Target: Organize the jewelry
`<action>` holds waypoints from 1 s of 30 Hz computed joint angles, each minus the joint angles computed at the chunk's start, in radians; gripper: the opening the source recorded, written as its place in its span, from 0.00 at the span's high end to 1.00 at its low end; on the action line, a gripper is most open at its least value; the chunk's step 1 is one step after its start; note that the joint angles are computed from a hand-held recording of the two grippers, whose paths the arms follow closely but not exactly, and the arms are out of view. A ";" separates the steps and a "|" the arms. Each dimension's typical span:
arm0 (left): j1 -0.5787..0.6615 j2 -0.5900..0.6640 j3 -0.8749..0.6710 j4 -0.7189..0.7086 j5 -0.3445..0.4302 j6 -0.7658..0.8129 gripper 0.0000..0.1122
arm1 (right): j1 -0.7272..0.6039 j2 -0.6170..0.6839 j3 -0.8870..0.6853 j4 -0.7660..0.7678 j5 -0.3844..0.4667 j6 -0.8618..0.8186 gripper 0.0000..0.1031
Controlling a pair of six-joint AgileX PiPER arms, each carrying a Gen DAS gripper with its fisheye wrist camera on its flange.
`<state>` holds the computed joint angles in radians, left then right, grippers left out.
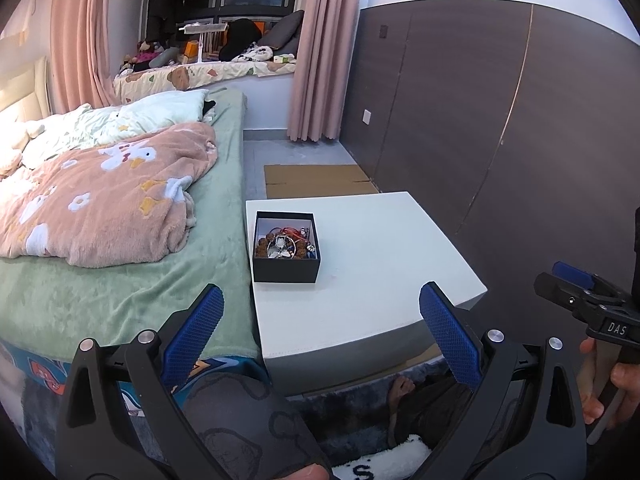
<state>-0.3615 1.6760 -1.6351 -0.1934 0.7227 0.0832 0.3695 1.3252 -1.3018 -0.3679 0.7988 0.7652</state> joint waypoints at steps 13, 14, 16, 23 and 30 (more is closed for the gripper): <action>-0.011 -0.006 -0.003 0.008 0.005 -0.007 0.13 | 0.005 0.001 0.002 -0.010 -0.002 0.009 0.08; -0.012 -0.006 -0.005 0.009 0.007 -0.006 0.13 | 0.005 0.001 0.002 -0.008 -0.003 0.009 0.07; -0.012 -0.006 -0.006 0.007 0.006 -0.002 0.13 | 0.005 0.000 0.001 -0.010 -0.002 0.011 0.08; -0.008 -0.015 0.013 -0.020 -0.009 0.026 0.13 | 0.003 0.000 -0.018 -0.019 0.019 0.013 0.07; -0.010 -0.006 0.008 -0.023 -0.005 0.029 0.13 | 0.012 -0.005 -0.017 -0.033 0.030 0.027 0.07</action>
<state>-0.3710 1.6696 -1.6272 -0.2164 0.7179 0.1123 0.3811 1.3206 -1.3183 -0.4010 0.8290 0.7919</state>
